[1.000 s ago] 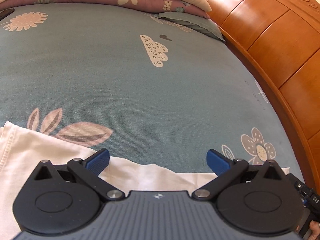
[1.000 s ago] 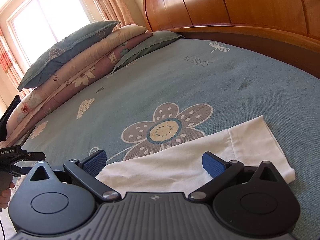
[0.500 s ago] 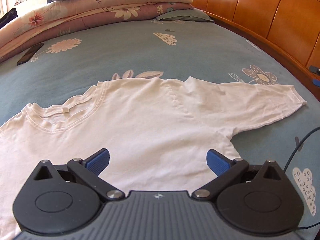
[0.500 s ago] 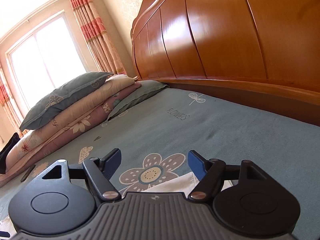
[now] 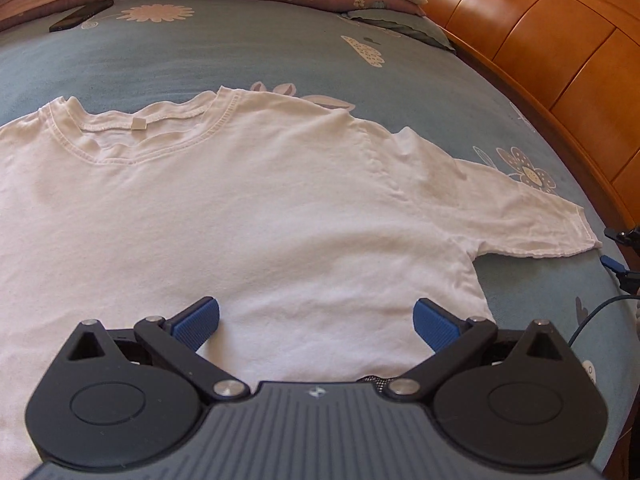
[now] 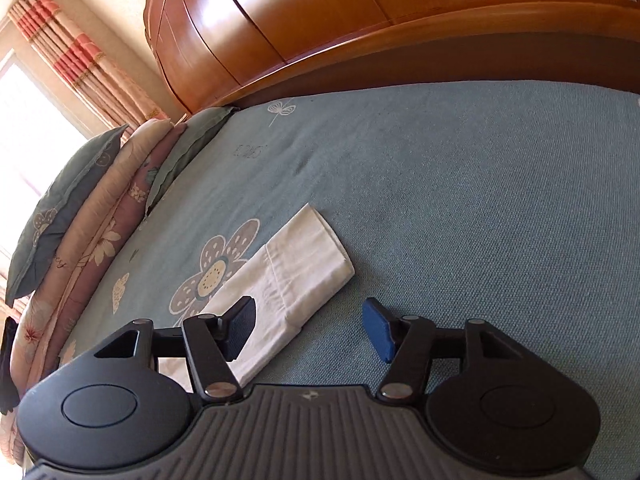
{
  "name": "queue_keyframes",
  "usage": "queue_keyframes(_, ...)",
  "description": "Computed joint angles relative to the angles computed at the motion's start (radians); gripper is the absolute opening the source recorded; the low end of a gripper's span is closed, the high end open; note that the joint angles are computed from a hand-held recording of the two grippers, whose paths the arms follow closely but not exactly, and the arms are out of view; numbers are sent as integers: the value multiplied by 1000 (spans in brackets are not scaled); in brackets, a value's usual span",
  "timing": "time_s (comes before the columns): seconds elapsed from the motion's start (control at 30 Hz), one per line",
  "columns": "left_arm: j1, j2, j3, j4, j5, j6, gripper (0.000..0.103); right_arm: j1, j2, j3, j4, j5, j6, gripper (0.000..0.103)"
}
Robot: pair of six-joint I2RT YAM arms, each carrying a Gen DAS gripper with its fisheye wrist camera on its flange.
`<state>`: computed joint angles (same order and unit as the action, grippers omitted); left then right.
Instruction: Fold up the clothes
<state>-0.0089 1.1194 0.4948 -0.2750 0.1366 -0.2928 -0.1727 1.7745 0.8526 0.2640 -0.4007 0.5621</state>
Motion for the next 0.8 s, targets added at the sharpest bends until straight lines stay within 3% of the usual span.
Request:
queue_keyframes(0.13,-5,4,-1,6,-7,-5,103,4,75,32,81,-17,75,64)
queue_keyframes(0.2,-13,11,3,7,-18,-2,102,16,94,42,99,12,75,54)
queue_keyframes(0.27,-20,16,5,7,-26,2,102,24,96,42,88,50,58,16)
queue_keyframes(0.3,-22,17,6,7,-28,3,102,27,97,41,84,66,52,13)
queue_keyframes(0.57,-9,23,5,17,-15,2,103,23,12,-46,104,113,39,9)
queue_keyframes(0.8,28,15,-1,24,31,5,103,63,-93,-33,-24,261,6,24)
